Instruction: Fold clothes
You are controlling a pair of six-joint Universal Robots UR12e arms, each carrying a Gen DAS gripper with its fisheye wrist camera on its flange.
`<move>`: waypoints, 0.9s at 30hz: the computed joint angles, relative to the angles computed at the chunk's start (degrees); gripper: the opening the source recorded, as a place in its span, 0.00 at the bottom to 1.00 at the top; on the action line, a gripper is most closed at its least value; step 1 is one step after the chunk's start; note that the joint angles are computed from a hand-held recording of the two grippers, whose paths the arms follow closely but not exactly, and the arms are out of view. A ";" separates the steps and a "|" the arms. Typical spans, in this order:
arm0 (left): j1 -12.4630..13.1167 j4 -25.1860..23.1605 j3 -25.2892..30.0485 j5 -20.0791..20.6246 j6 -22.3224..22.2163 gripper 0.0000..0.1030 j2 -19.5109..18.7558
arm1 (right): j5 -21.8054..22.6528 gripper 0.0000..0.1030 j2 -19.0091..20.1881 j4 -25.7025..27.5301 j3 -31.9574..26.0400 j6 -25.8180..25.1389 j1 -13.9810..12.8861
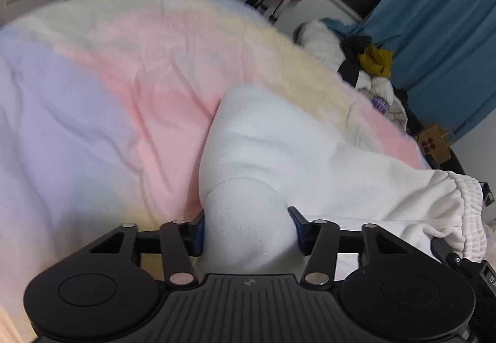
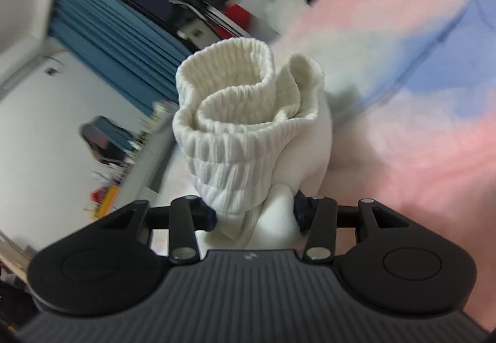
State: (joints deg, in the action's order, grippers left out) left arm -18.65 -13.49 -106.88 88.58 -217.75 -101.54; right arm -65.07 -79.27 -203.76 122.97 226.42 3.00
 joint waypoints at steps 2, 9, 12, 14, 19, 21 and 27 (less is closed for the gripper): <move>-0.57 1.65 0.21 1.12 0.07 0.44 0.48 | 1.12 0.42 0.47 -2.57 -0.40 1.18 -0.58; -2.67 3.95 5.23 1.55 0.27 0.41 -0.05 | 1.99 0.40 0.52 -10.61 -1.70 5.93 -2.65; -4.12 5.06 9.06 0.74 0.60 0.41 -1.78 | 1.48 0.39 0.06 -15.24 -2.18 8.29 -4.19; -5.26 5.74 12.00 0.46 0.91 0.42 -3.42 | 0.56 0.39 -0.57 -17.38 -2.35 8.83 -5.33; -8.40 8.82 22.16 -0.38 2.89 0.42 -10.85 | -1.01 0.39 -0.56 -22.94 -3.02 9.68 -9.65; -9.63 9.09 26.76 -0.94 3.75 0.42 -14.40 | -2.40 0.39 -0.23 -24.02 -3.40 10.17 -11.35; -13.01 6.42 41.56 -4.59 5.09 0.42 -25.59 | -9.98 0.39 2.28 -30.99 -2.78 12.32 -15.42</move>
